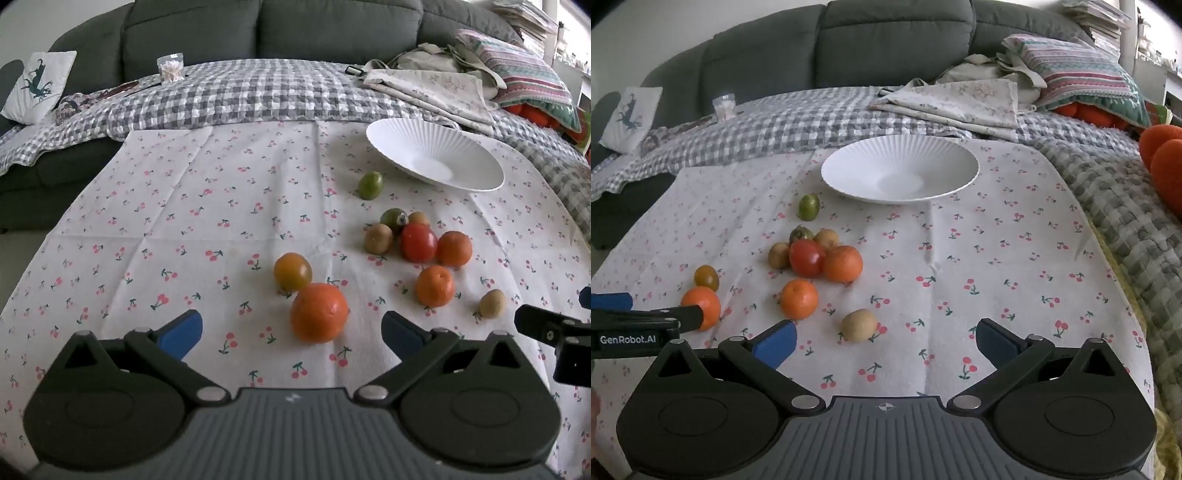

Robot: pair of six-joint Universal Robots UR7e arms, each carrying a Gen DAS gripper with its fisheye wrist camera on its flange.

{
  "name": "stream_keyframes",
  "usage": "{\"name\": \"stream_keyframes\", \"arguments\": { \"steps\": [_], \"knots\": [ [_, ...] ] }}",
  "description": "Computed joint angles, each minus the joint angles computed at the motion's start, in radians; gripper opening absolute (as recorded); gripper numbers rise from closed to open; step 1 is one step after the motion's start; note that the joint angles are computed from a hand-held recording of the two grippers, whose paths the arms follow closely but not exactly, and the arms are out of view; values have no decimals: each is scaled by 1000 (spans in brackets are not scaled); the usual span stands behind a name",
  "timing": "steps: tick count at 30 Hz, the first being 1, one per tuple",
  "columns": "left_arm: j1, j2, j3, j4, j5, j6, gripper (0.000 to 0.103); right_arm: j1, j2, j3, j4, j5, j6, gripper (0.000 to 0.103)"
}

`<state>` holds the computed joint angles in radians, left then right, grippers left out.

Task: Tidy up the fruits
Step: 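Grasp the large orange with the left tool while the right tool grasps a kiwi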

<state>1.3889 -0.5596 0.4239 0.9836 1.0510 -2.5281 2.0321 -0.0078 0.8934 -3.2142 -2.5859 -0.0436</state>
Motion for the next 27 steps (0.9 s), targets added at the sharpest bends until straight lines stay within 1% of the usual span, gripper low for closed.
{"name": "stream_keyframes", "arguments": {
  "steps": [9, 11, 15, 16, 21, 25, 27],
  "knots": [
    [-1, 17, -34, 34, 2, -4, 102, 0, -1, 2, 18, -1, 16, 103],
    [0, 16, -34, 34, 2, -4, 102, 0, -3, 8, 12, 0, 3, 103],
    [-1, 18, -37, 38, 1, -7, 102, -1, -9, 14, 24, -2, 4, 103],
    [-1, 18, -37, 39, 1, -8, 102, -1, 4, -8, 29, -5, -2, 103],
    [0, 19, -38, 39, 2, -7, 102, -4, 16, -14, -22, 15, -23, 103],
    [-1, 18, -35, 38, 1, -9, 102, -2, 8, -10, 19, 1, -5, 103],
    [0, 18, -35, 37, 1, -8, 102, -2, 14, -15, 9, 6, -13, 103]
  ]
}}
